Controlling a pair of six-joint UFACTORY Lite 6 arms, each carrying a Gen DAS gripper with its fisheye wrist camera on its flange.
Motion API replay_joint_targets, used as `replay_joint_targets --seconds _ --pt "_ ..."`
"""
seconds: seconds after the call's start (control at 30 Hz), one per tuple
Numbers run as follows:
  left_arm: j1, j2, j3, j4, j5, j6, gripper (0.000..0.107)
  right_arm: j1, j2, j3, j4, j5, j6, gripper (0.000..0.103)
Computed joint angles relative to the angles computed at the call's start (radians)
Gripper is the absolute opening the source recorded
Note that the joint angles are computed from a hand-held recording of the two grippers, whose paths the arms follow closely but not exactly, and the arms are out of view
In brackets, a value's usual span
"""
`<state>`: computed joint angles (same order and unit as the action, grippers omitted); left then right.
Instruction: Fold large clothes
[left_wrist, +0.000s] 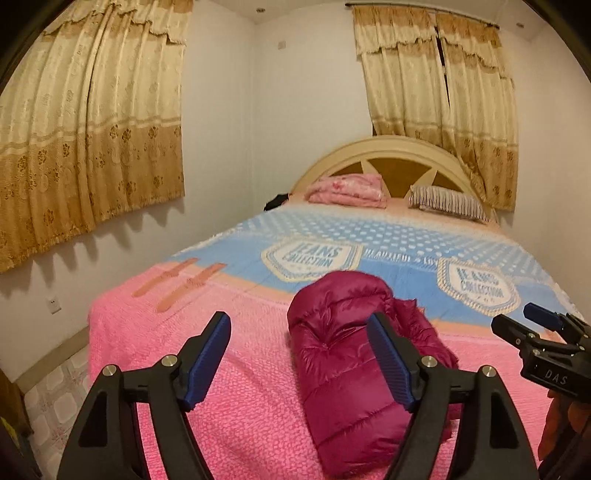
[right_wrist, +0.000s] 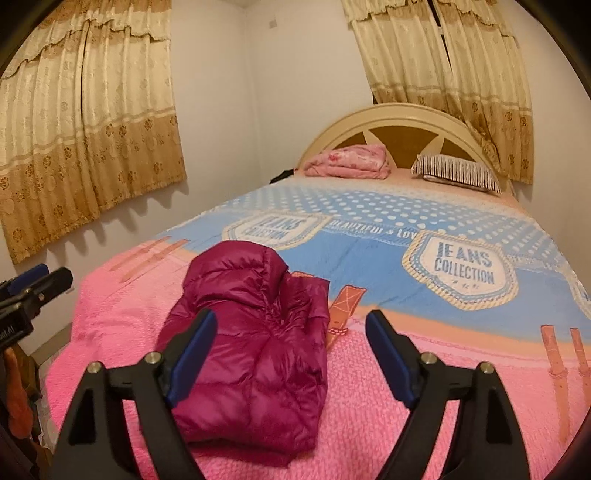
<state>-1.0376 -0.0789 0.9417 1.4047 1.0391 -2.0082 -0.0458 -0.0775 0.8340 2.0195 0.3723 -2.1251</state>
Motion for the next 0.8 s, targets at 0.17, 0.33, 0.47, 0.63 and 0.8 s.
replay_joint_targets --seconds 0.17,0.33,0.47,0.63,0.8 --pt "-0.032 0.001 0.017 -0.001 0.026 0.011 0.078 0.018 -0.088 -0.045 0.013 -0.006 -0.014 0.086" --pt "-0.038 -0.01 0.005 -0.002 0.024 -0.001 0.078 0.025 -0.133 -0.073 0.037 -0.006 -0.048 0.089" --pt "-0.036 0.0 0.007 -0.005 0.015 -0.011 0.079 0.021 -0.139 -0.08 0.037 -0.002 -0.046 0.09" --pt "-0.055 0.007 0.007 -0.005 0.027 -0.012 0.079 0.011 -0.182 -0.114 0.022 0.01 -0.032 0.09" --pt "-0.058 0.016 0.01 -0.008 0.024 -0.018 0.079 0.002 -0.195 -0.123 0.012 0.016 -0.024 0.09"
